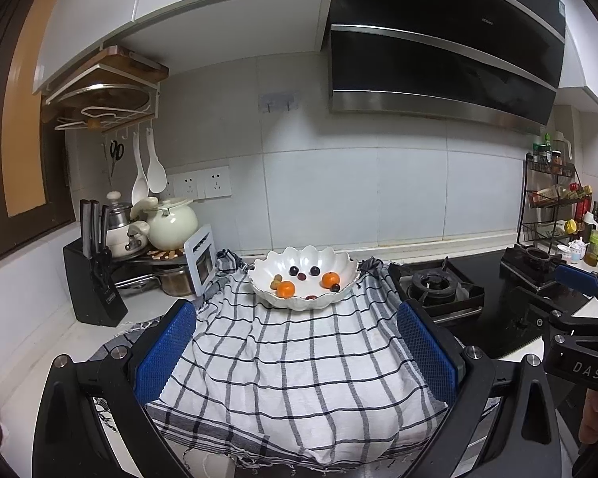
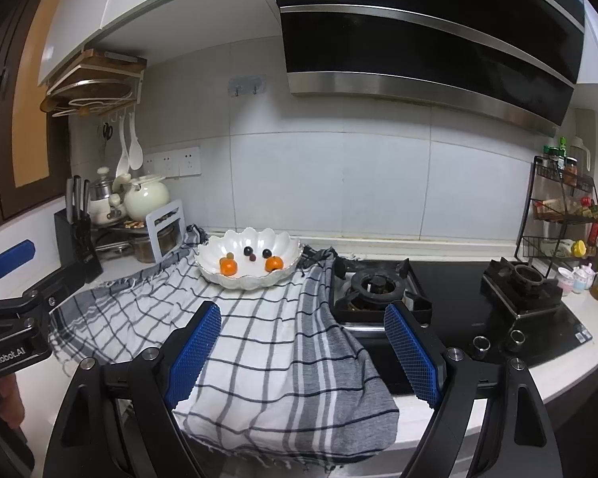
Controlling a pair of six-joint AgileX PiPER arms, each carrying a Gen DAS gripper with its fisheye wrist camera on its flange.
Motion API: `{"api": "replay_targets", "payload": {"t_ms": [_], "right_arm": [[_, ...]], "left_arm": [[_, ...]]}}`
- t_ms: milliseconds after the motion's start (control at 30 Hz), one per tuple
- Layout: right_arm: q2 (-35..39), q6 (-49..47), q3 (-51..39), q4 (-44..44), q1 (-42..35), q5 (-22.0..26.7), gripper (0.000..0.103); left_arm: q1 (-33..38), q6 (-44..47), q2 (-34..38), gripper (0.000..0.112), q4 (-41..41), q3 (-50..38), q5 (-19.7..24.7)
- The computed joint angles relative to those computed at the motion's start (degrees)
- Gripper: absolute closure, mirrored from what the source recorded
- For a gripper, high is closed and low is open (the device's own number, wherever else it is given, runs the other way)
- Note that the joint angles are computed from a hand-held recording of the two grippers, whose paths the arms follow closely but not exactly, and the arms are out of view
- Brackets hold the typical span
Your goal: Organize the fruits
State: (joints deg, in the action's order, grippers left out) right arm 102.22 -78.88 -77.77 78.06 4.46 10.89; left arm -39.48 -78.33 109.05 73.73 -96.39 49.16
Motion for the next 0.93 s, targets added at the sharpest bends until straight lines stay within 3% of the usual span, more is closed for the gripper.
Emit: {"api": "replay_targets", "payload": {"t_ms": [933], "right_arm": [[-0.07, 2.09, -0.40, -1.99, 0.29, 0.34, 0.018]], "left_arm": [[0.39, 0.49, -0.19, 0.009, -0.06, -0.17, -0.87]]}}
